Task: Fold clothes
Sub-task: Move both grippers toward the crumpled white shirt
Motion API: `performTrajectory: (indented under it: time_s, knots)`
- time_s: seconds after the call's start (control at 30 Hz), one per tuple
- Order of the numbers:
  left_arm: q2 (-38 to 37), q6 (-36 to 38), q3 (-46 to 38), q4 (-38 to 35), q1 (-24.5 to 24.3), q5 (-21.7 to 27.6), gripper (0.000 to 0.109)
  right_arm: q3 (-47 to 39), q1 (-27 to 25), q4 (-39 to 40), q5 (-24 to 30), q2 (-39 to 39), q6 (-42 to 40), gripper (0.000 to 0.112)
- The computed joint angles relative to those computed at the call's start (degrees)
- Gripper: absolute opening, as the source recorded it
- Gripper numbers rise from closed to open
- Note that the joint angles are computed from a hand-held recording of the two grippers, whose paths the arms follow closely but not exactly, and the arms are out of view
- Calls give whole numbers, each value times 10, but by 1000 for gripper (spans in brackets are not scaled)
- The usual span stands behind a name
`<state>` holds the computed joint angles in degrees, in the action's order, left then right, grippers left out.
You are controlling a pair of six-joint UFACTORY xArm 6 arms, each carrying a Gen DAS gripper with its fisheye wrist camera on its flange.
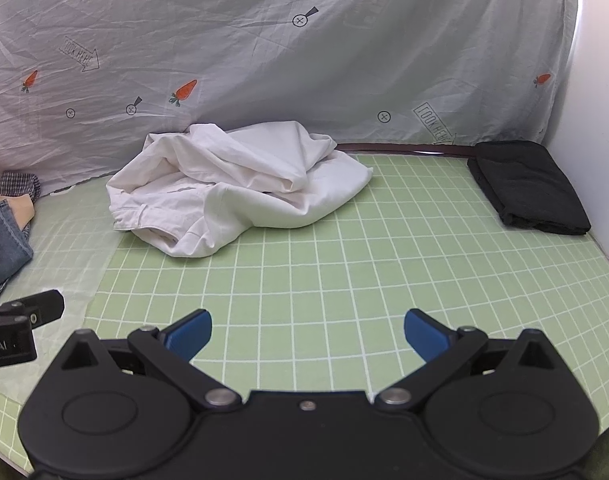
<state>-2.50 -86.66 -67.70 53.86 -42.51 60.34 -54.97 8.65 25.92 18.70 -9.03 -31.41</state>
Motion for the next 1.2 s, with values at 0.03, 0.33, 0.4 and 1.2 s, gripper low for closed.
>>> performTrajectory:
  time_s: [0.03,0.33,0.4,1.2]
  knots:
    - [0,1,-1,-1,0,0,103,0,0,0,0,0,0,103]
    - [5,3,-4,-9,3,-5,103,3,0,38,-10,0,-42,103]
    - [10,2,-8,-11,4,-7,103,2,0,50,-16,2,-57,103]
    - [197,13,-199,-112,130,1,102,-475,-52,15,101,405,-21,103]
